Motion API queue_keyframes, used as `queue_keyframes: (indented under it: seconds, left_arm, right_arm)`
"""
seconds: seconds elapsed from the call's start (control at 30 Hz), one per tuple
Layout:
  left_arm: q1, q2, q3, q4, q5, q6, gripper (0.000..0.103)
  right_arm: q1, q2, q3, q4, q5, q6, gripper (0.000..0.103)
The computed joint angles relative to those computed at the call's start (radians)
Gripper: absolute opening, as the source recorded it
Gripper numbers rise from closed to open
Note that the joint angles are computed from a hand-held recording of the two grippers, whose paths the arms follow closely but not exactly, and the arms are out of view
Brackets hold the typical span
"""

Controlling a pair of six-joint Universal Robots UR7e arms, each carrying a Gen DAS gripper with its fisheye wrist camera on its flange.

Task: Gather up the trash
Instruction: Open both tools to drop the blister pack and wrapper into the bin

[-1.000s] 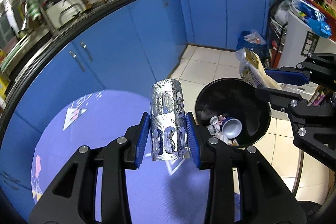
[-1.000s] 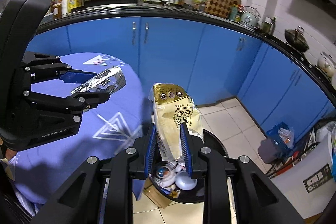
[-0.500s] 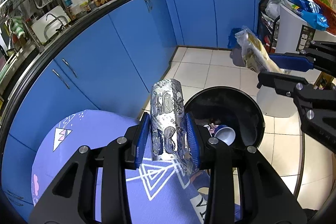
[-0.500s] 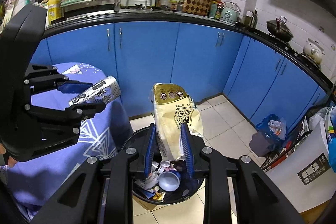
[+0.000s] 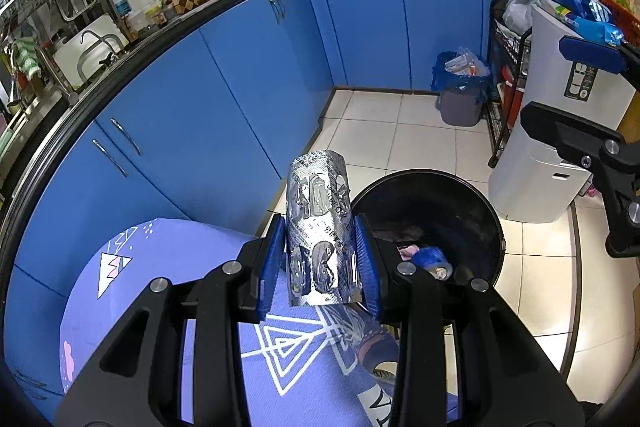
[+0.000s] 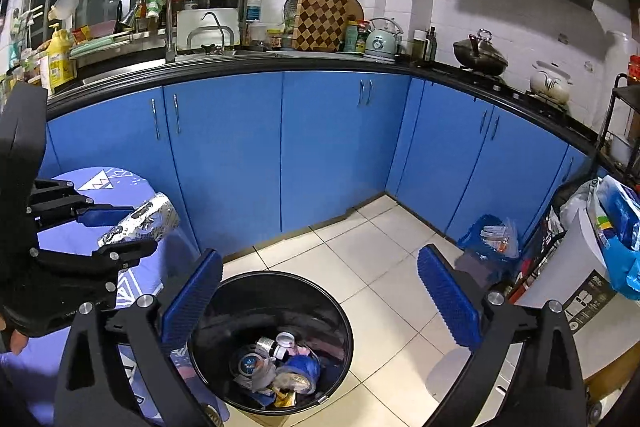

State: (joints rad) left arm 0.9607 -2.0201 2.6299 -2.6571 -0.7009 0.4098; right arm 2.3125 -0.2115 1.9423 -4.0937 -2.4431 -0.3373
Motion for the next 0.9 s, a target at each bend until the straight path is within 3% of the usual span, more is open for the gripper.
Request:
queue_keyframes:
  seconds: [0.6, 0.7, 0.77, 0.83, 0.9]
  left_arm:
    - [-0.019, 0.087, -0.009, -0.049, -0.019, -0.002, 0.039]
    - [-0.021, 0.115, -0.012, -0.082, -0.019, 0.002, 0.056]
    - [-0.024, 0.144, -0.008, -0.135, -0.008, 0.006, 0.099]
    - [-0.035, 0.175, 0.008, -0.238, 0.018, 0.032, 0.1]
    - [-0.028, 0.191, -0.001, -0.223, 0.015, 0.023, 0.1]
  right_arm:
    - [-0.051, -0.018, 0.061, -0.067, 0.012, 0.03, 0.096]
    - [-0.062, -0.019, 0.069, -0.082, 0.016, 0.03, 0.096]
    - [-0.072, -0.02, 0.073, -0.09, 0.021, 0.031, 0.096]
    - [-0.08, -0.019, 0.075, -0.093, 0.024, 0.031, 0.096]
    - [-0.089, -0.016, 0.079, -0.101, 0.026, 0.027, 0.096]
